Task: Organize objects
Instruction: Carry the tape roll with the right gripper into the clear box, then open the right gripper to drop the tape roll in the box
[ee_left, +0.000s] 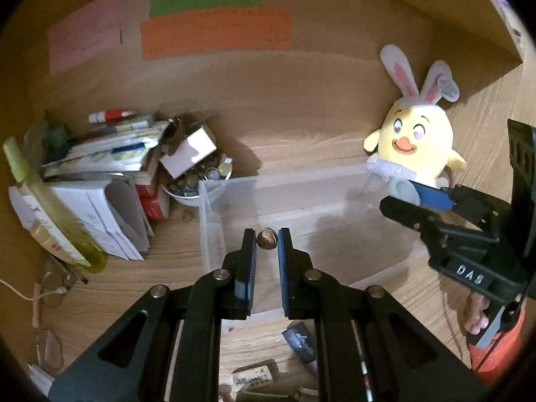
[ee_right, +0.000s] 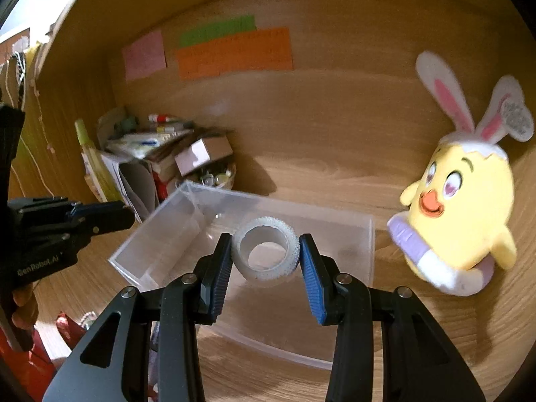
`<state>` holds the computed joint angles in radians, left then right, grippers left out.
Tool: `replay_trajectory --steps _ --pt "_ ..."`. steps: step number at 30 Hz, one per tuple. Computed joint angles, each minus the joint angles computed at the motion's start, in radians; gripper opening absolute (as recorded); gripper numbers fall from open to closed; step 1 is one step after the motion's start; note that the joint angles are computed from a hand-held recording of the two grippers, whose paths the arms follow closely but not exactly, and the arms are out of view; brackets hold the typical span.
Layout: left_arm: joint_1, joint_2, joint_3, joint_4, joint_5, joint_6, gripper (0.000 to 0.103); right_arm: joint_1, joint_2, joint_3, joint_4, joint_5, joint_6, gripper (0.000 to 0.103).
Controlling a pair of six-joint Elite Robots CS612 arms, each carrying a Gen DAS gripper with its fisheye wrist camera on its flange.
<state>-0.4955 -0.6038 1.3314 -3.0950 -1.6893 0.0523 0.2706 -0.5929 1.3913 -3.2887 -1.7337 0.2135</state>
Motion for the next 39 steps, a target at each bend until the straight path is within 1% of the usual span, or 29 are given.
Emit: replay_trajectory --steps 12,16,18,21,28,34,39 --pt "0.006 0.062 -0.119 0.221 -0.048 0.004 0.012 -0.010 0.035 -0.055 0.150 0.013 0.001 0.037" --pt "0.002 0.076 -0.140 0.256 -0.044 0.018 0.012 -0.009 0.042 -0.068 0.181 0.007 -0.010 0.037" --pt "0.000 0.081 -0.148 0.278 -0.049 0.042 0.012 -0.009 0.043 -0.071 0.192 0.011 -0.014 0.037" --pt "-0.005 0.088 -0.158 0.300 -0.035 0.064 0.012 -0.007 0.045 -0.076 0.210 0.010 -0.021 0.037" --pt "-0.006 0.110 -0.200 0.372 -0.040 0.073 0.012 -0.010 0.047 -0.086 0.248 0.018 -0.020 0.037" --pt "-0.006 0.108 -0.200 0.380 -0.039 0.070 0.012 -0.012 0.048 -0.088 0.255 0.023 -0.013 0.037" --pt "-0.005 0.100 -0.183 0.353 -0.045 0.060 0.022 -0.012 0.048 -0.089 0.258 0.020 -0.016 0.038"
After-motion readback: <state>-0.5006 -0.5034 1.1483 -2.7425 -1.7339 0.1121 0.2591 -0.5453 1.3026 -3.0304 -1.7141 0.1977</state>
